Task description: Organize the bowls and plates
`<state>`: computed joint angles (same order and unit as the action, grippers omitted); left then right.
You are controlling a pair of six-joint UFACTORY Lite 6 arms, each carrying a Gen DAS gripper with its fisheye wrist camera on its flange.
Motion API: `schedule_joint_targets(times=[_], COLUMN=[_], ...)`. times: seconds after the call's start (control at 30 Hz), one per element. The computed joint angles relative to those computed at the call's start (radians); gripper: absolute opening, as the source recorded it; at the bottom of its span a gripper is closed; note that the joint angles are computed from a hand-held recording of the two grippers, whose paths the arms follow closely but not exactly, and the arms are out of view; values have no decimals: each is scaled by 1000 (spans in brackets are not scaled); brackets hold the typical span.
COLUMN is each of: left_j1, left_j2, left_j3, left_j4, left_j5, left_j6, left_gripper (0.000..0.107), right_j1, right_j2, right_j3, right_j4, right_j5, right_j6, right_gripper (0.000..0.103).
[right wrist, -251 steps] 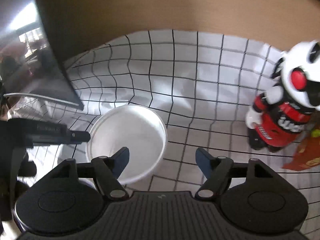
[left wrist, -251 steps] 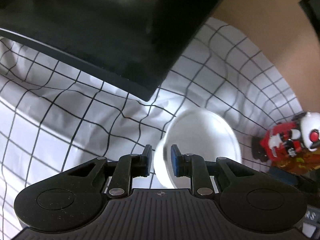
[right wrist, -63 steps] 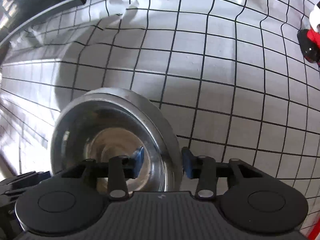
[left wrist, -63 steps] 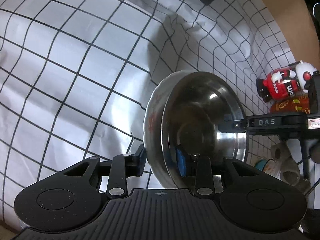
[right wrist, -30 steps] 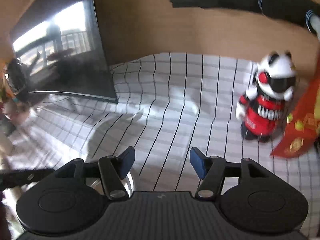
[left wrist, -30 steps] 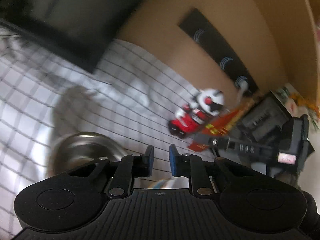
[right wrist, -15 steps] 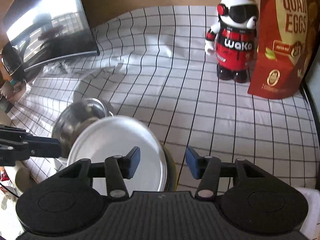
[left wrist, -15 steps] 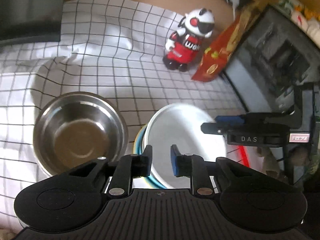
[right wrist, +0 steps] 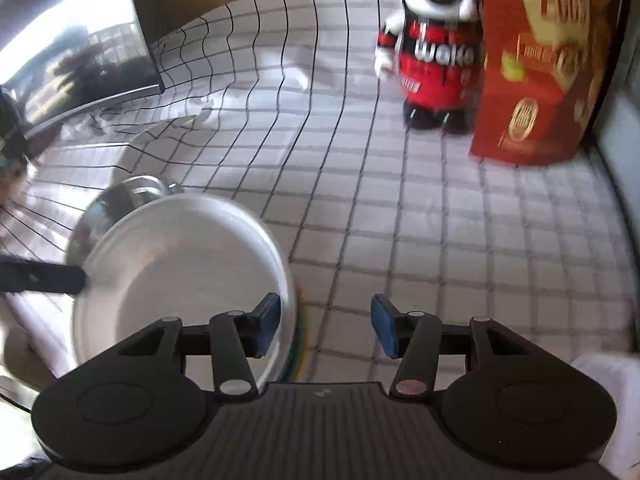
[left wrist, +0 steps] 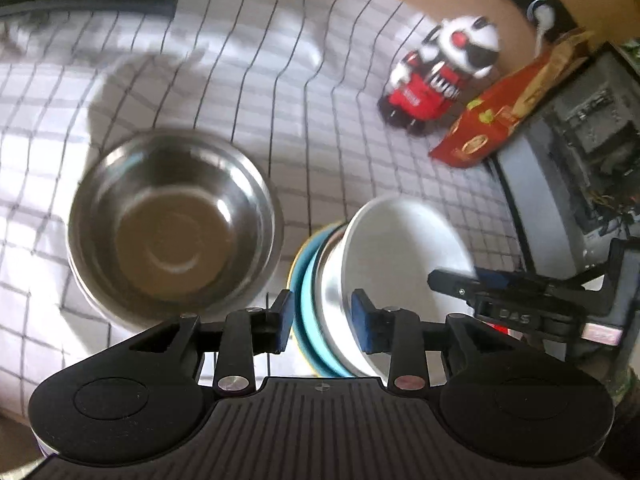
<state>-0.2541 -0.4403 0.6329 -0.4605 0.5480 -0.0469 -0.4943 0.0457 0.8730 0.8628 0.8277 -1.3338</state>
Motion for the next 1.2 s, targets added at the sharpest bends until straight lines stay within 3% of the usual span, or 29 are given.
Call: schedule_joint_targets(times=[0.07, 0.23, 0.43, 0.63, 0.9, 1.13, 1.2], left_j1=[3, -29, -18, -49, -8, 12, 14], left_j2=[37, 115, 119, 102, 184, 166, 144], left_j3=[-16, -20, -23, -48, -49, -71, -67], left_j4=[-40, -84, -125, -14, -308, -362, -288], left_j5=[-8, -84, -100, -77, -115, -105, -71], left_j6=[28, 40, 72, -87, 188, 246, 179], left_gripper=[36, 39, 43, 48, 46, 46, 46], right_j1=[-6, 47, 40, 39, 50, 33, 30], right_j2=[64, 118, 200, 246, 262, 242, 227], right_j3=[31, 5, 30, 52, 79, 46, 26], right_j4=[-11, -4, -6, -7, -14, -13, -27], right_j5=[72, 19, 71, 90, 97, 109, 120], right_j6=[41, 60, 108, 118, 128, 119, 123], right_gripper=[51, 51, 52, 51, 52, 52, 52])
